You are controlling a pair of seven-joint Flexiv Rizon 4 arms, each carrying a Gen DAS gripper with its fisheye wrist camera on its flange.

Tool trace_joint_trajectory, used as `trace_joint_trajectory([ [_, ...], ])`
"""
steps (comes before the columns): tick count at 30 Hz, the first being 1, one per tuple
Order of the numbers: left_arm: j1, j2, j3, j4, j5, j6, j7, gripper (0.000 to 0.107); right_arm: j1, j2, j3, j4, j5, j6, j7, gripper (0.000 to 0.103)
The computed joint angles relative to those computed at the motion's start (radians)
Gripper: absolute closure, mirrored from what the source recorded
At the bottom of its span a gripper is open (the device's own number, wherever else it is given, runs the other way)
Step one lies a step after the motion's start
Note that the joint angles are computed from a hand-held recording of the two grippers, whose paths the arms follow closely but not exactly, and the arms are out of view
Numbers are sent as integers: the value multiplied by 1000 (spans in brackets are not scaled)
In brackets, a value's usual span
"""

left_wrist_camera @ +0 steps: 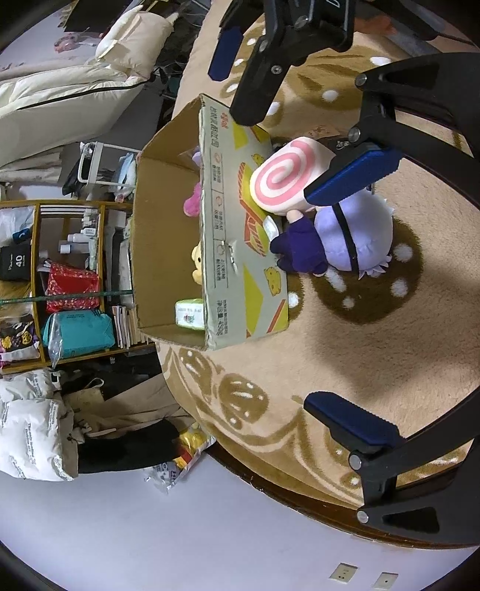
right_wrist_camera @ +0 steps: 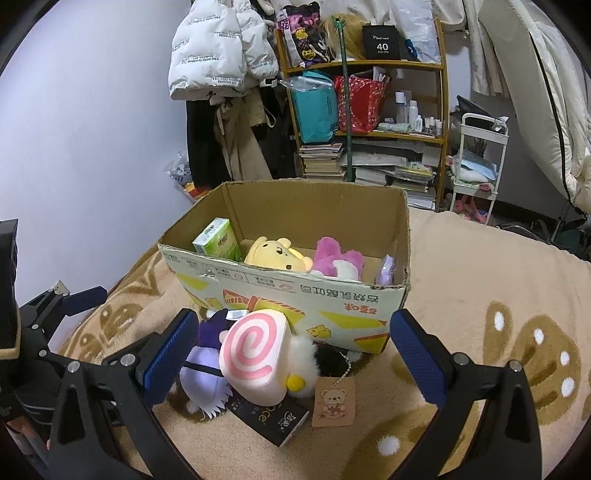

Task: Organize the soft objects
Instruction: 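Grasp the purple-hatted doll with the left gripper while the right grasps the pink swirl cushion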

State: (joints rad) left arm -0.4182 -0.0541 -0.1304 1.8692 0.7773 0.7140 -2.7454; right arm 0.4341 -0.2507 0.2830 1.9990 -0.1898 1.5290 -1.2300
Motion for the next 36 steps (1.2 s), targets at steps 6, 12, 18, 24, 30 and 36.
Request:
trace_joint_trajectory([
  [6, 8, -26, 12, 5, -21, 31, 12, 7, -14, -31, 26, -23, 18, -2, -12, 0],
  [12, 29, -43, 38, 39, -82, 152, 39, 7, -24, -65, 57, -61, 52, -57, -58, 4],
  [18, 43, -72, 57, 66, -155, 263, 93, 7, -40, -83, 98, -93, 110, -93, -115, 10],
  [24, 39, -109, 72, 68, -225, 295, 160, 7, -48, -105, 128, -135, 181, -154, -183, 21],
  [30, 29, -136, 86, 72, -276, 315, 207, 7, -29, -123, 119, -168, 219, -229, -219, 29],
  [36, 39, -163, 104, 108, -362, 391, 225, 7, -22, -141, 114, -191, 269, -277, -227, 30],
])
